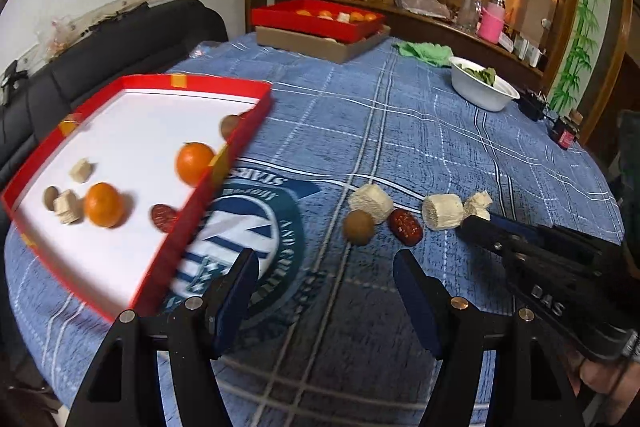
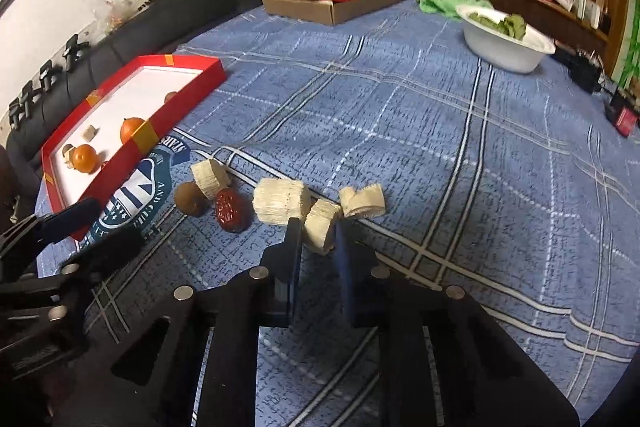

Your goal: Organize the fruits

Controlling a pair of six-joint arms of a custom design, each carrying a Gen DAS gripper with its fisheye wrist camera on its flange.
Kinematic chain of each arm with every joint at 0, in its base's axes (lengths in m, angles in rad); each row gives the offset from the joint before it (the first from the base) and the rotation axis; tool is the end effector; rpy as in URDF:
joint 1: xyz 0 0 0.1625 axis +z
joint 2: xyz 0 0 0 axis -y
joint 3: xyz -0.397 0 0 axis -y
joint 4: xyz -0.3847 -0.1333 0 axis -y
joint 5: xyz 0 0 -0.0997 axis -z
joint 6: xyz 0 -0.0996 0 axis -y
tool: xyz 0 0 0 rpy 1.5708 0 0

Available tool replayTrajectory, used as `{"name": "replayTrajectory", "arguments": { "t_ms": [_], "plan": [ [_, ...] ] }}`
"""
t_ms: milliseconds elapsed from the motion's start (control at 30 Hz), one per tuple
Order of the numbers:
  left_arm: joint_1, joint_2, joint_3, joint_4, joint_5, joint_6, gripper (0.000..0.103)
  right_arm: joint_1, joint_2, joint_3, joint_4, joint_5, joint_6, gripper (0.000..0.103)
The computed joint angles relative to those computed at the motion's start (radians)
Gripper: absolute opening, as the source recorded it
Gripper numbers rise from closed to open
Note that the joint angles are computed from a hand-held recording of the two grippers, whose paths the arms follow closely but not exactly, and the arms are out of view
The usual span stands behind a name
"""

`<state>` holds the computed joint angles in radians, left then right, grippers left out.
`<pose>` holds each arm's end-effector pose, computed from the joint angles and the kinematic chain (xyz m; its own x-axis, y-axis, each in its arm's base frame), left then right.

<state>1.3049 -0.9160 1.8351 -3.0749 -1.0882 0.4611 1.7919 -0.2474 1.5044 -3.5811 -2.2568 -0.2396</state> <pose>0.0137 -0.6328 0.1530 -0.7282 0.3449 -0.5922 0.6064 0.7268 -0.3224 0.2065 -0.5984 -0.0942 -0.7877 0.0769 0.6112 -0.3571 0.7514 -0.5549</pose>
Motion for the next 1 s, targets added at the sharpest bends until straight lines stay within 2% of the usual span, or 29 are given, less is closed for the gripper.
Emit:
{"name": "replayTrajectory", "arguments": {
  "t_ms": [167,233,367,467,633,900,1000],
  "plan": [
    [-0.005,0.042,-0.048,0.042,-0.004,-0.010,0.067,-0.012,-0.031,0.049,-0.056,0.057,0.022,0.015],
    [-0.008,0.060,-0.072,0.075,0.006,-0.024,0.064,-0.014,-0.038,0.060,-0.076,0.074,0.021,0.016],
    [-0.012,0.095,-0.118,0.130,0.052,-0.050,0.040,-0.024,-0.052,0.081,-0.088,0.112,0.034,0.016],
    [-0.018,0.116,-0.137,0.116,0.077,-0.040,0.021,-0.026,-0.062,0.094,-0.099,0.137,0.035,0.015],
    [-0.008,0.099,-0.125,0.123,0.044,-0.053,0.021,-0.022,-0.063,0.100,-0.111,0.150,0.023,0.015],
    [0.004,0.006,0.002,0.067,-0.014,-0.057,0.021,-0.009,-0.047,0.078,-0.095,0.116,0.009,0.016],
    [0.001,-0.018,0.039,0.042,-0.014,-0.054,0.020,0.007,-0.044,0.074,-0.102,0.106,-0.005,0.016]
  ]
}}
